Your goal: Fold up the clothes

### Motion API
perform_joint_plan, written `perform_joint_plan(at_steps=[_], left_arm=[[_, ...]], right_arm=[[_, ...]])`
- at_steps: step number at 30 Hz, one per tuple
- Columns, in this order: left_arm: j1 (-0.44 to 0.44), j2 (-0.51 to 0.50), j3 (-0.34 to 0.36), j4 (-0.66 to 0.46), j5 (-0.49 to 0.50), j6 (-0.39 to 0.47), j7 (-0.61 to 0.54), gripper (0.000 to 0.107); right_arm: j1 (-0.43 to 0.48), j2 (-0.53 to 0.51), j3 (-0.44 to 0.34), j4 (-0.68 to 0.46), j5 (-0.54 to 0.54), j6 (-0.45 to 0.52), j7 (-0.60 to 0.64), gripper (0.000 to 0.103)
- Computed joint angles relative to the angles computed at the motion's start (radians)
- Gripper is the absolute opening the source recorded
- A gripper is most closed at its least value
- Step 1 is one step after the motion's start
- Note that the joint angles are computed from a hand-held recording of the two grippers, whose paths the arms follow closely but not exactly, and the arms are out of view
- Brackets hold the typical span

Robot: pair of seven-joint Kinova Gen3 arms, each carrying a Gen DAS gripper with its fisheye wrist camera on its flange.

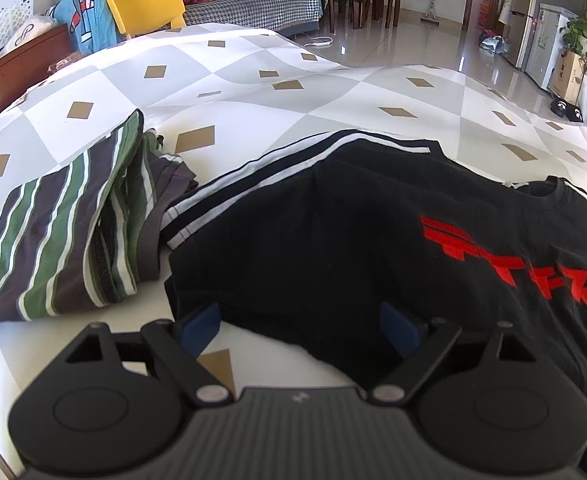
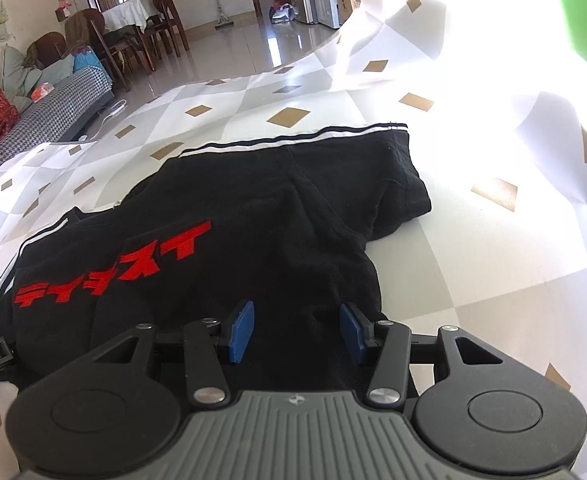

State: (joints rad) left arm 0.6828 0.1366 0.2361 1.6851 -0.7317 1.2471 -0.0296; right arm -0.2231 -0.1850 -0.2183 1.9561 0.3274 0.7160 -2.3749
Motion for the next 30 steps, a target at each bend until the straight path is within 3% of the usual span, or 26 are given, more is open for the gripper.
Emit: perform_joint_plan(at_steps=[5, 9, 14, 20, 30], left_arm=[[0.0, 0.002, -0.001, 0.003, 0.002, 0.0, -0.003, 0.088], [0.002, 0.001, -0.001, 0.003, 0.003, 0.019, 0.003, 0.091], [0.0, -0.006, 0.002, 0.01, 0.003, 0.035, -0.003, 0.091], [-0.001, -0.007, 0.005, 0.01, 0.005, 0.078, -0.02, 0.098], [-0.019, -0.025, 0.013, 0.013, 0.035, 0.123, -0.052, 0.101]], right_arm=[[0.008, 0.01, -0.065, 0.022, 0.128, 0.0, -0.086, 0.046], [-0.02, 0.032, -0.101, 0.022, 0.263, 0.057, -0.18, 0.022], [-0.062, 0.04, -0.082, 0.033, 0.342, 0.085, -0.232, 0.004], [-0.087, 0.043, -0.066, 0.034, 0.381, 0.124, -0.273, 0.002], [-0.078, 0.025, -0.03, 0.033, 0.336, 0.116, -0.231, 0.0]])
